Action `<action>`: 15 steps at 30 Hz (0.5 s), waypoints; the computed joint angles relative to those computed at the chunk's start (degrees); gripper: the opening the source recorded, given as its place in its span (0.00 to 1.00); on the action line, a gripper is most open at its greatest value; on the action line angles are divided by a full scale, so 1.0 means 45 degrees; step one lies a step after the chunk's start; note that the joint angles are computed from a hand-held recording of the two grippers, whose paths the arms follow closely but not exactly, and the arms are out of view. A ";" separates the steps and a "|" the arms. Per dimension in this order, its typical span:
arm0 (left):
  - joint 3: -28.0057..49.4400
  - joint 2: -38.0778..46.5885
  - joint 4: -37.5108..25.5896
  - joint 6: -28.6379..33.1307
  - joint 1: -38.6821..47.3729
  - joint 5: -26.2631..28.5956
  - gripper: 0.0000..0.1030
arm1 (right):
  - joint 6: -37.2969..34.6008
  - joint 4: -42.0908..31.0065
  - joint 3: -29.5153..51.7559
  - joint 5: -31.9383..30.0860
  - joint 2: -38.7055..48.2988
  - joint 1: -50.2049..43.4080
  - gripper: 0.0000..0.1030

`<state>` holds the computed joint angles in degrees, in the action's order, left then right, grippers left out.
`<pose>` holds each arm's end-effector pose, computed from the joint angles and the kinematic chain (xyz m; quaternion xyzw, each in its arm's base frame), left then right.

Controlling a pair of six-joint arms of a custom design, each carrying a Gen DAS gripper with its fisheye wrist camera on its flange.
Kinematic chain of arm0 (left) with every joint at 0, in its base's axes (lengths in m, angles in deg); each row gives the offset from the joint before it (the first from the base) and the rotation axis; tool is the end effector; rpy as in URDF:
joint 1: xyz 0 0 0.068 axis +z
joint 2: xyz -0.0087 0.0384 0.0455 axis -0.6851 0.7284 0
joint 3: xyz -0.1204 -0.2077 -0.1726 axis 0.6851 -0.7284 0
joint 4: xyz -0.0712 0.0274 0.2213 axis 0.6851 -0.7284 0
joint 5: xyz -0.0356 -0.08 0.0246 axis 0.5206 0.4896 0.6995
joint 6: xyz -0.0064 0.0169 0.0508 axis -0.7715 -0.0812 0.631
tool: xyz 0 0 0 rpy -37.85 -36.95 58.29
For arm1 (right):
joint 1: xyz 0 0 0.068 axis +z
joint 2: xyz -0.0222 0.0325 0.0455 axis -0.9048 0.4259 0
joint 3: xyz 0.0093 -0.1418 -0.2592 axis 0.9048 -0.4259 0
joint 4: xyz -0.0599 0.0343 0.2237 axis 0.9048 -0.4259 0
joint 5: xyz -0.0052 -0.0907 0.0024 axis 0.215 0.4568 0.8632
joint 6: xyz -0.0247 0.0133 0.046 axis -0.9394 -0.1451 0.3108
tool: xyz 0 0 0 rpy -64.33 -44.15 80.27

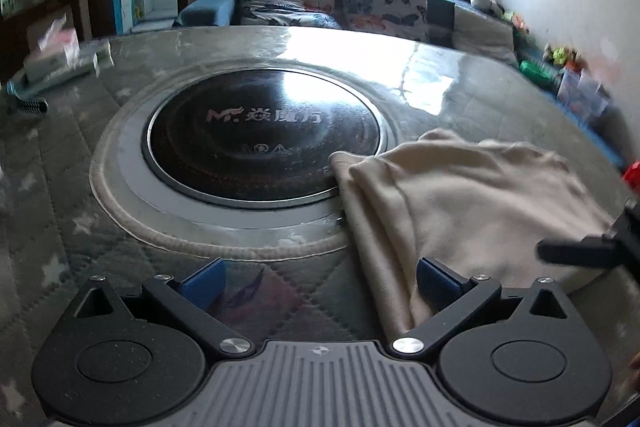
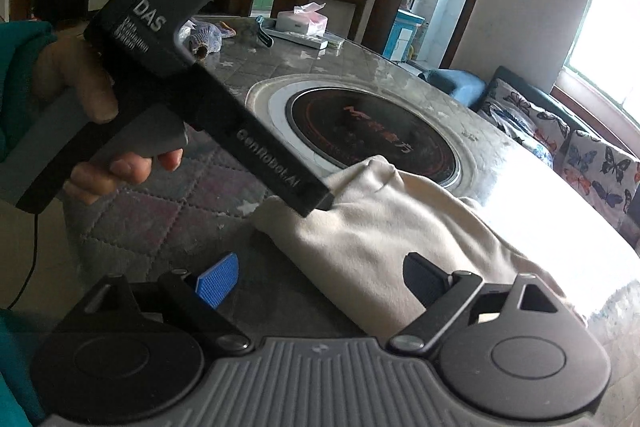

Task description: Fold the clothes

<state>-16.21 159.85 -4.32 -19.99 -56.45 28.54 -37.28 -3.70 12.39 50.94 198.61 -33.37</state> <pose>0.2928 -0.0691 0.0574 0.0568 0.9254 -0.0682 0.3684 0.2338 0.1436 0.0269 -0.3911 0.8186 0.0534 0.4173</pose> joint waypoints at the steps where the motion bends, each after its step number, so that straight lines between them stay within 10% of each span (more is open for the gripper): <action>1: 0.0028 -0.0042 -0.0125 0.0015 -0.0008 -0.0161 1.00 | 0.0005 0.0054 -0.0042 -0.0033 0.0006 -0.0047 0.89; 15: 0.0329 -0.0183 -0.0563 0.0394 -0.0174 0.0345 1.00 | 0.0194 0.0398 -0.0089 -0.0307 0.0147 -0.0108 0.89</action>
<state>-14.73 159.03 -6.85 -18.22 -57.23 30.10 -36.41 -1.91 11.99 49.56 199.27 -33.85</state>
